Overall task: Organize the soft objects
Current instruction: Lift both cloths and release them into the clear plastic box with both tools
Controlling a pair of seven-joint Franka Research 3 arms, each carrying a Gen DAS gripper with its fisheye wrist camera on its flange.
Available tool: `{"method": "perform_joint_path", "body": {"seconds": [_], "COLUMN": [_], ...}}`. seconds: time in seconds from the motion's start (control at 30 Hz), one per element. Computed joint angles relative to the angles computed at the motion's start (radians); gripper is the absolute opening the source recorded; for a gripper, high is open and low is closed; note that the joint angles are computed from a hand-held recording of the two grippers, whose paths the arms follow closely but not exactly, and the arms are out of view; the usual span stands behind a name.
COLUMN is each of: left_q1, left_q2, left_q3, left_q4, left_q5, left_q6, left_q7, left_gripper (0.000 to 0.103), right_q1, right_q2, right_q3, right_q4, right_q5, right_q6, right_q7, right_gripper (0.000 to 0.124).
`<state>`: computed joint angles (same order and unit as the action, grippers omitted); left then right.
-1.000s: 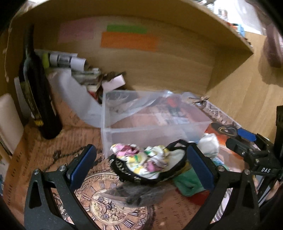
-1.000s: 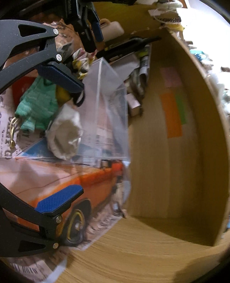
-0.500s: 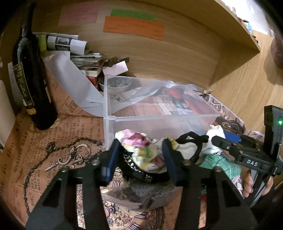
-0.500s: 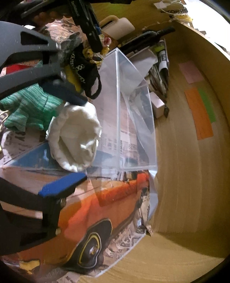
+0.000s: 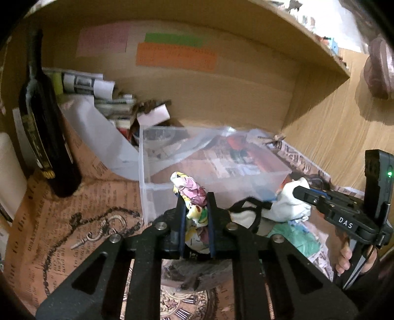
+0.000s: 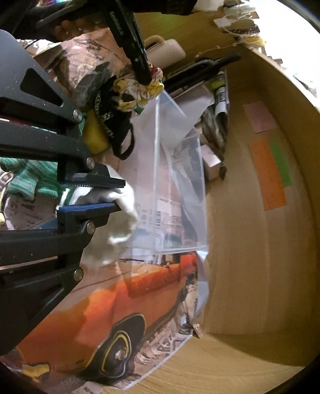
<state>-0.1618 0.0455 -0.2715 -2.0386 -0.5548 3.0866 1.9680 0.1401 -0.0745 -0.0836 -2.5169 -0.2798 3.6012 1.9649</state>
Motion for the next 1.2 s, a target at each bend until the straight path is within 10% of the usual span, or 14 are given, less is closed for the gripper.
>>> {"method": "perform_joint_path", "body": {"seconds": [0.33, 0.6, 1.03, 1.2], "left_q1": [-0.001, -0.019, 0.03, 0.022], "left_q2": [0.004, 0.084, 0.327, 0.433], "left_q3": [-0.011, 0.055, 0.024, 0.016], "left_q4": [0.066, 0.174, 0.535, 0.692], "left_q5": [-0.085, 0.244, 0.519, 0.554], "left_q6": [0.061, 0.051, -0.295, -0.454], "left_q7": [0.091, -0.19, -0.391, -0.391], "left_gripper": [0.014, 0.014, 0.014, 0.014], "right_q1": [0.008, 0.019, -0.015, -0.228], "right_q2": [-0.061, -0.032, 0.109, 0.176], "right_q3": [0.032, 0.044, 0.068, 0.247], "right_q4": [-0.027, 0.059, 0.299, 0.405], "right_q5": [0.188, 0.261, 0.192, -0.033], "right_q6": [0.092, 0.1, -0.106, -0.249], "right_q7": [-0.161, -0.264, -0.279, -0.11], "right_gripper": [0.01, 0.01, 0.01, 0.01]}}
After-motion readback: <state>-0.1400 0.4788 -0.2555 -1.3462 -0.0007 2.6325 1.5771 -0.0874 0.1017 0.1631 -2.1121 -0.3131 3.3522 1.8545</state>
